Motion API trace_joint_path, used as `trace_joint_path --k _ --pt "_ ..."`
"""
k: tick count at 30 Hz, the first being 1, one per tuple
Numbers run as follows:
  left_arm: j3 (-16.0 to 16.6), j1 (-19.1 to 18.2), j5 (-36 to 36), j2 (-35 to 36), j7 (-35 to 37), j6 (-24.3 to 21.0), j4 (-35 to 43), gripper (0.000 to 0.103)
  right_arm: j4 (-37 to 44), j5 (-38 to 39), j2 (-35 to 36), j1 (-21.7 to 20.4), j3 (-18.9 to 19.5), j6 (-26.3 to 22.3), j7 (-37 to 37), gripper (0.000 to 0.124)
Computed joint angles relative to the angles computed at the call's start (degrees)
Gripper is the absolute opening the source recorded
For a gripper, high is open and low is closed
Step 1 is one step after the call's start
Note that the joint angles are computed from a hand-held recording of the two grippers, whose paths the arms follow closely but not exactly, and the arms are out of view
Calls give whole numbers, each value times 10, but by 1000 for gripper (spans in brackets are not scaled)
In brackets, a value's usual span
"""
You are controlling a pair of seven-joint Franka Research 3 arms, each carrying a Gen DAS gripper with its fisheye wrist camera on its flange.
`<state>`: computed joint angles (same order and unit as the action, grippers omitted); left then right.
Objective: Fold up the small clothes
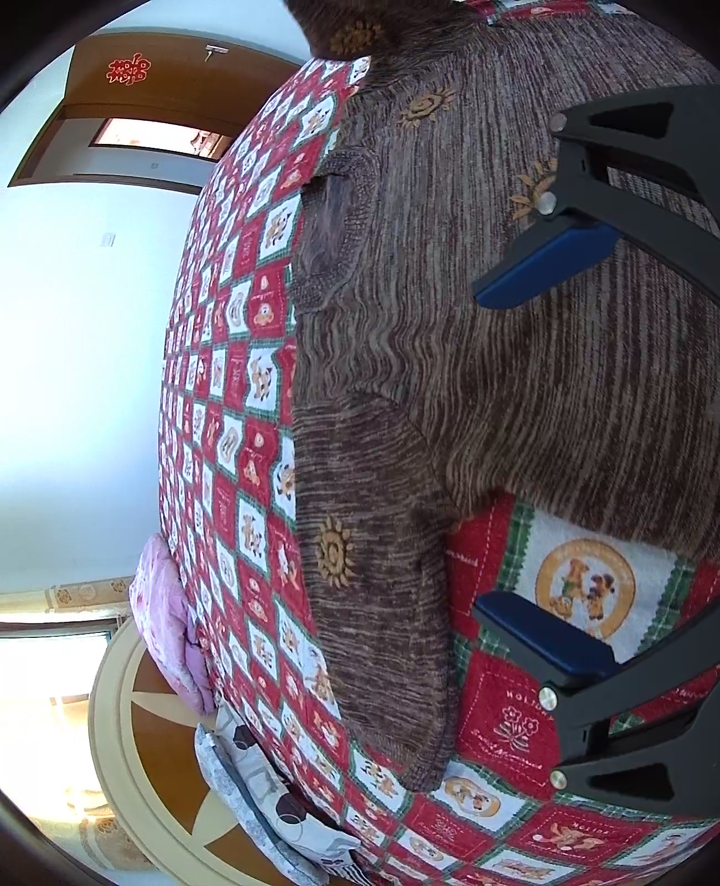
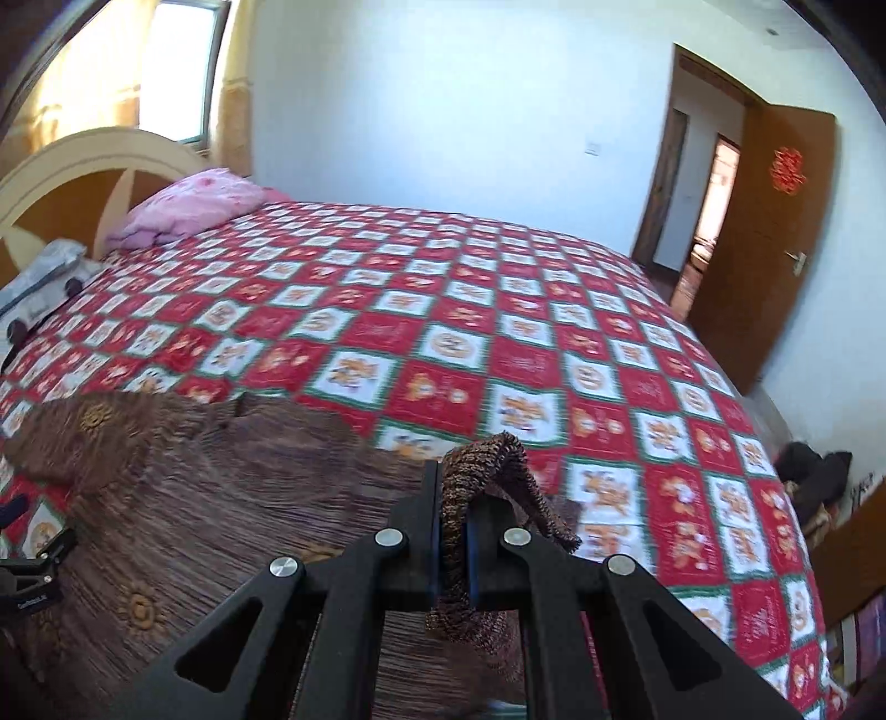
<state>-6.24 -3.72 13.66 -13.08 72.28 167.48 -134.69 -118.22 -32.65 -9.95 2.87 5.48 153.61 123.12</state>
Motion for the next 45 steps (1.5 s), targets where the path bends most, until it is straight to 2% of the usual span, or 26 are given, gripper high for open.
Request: trace_joint_path --k 5,8,9,11,12,15,18,22,24,25,27,32,34,36,38,40,42,45 --pt "-2 9 10 -1 -6 -6 -5 103 26 40 71 41 5 27 -8 6" --pt "-7 18 28 -4 -13 -15 -7 103 33 98 114 74 -5 43 -56 7" --pt "-10 23 39 -6 -19 -16 -8 103 32 136 124 82 -7 44 -86 11" --pt "-15 31 57 -8 -29 -22 -6 103 23 217 126 93 -11 41 -158 41" --pt "-14 32 61 -10 -30 -23 -7 103 5 228 114 99 -15 50 -168 62" --pt "-17 36 79 -13 -37 -27 -3 103 -53 250 54 102 -22 54 -196 64" --pt "-4 11 54 -9 -1 -31 7 103 -107 257 -13 80 -22 51 -197 64" --pt "14 -43 -35 10 81 -41 40 103 -180 198 -97 0 13 55 -122 64" --pt "6 -56 -61 22 101 -34 56 103 -209 172 -123 -39 31 67 -90 64" --pt "-9 -51 -45 29 89 -27 63 103 -223 165 -132 -52 37 76 -79 64" --pt "-50 -29 41 48 27 -28 86 103 -244 160 -141 -73 46 88 -64 64" --pt "-79 -60 141 121 -9 -74 166 103 -277 170 -145 -95 55 135 -54 65" --pt "-78 -77 191 155 -27 -104 203 103 -280 186 -145 -88 48 138 -71 65" --pt "-67 -95 271 181 -89 -137 233 103 -288 193 -152 -90 50 149 -83 65" --pt "-51 -106 317 202 -143 -172 260 103 -296 179 -163 -120 75 160 -78 65" --pt "-30 -111 361 213 -231 -220 286 103 -300 186 -166 -122 75 165 -86 65" --pt "-22 -102 350 215 -259 -244 295 103 -299 203 -162 -113 67 158 -99 65" --pt "-23 -78 293 193 -245 -211 266 103 -295 206 -159 -121 76 149 -100 65"
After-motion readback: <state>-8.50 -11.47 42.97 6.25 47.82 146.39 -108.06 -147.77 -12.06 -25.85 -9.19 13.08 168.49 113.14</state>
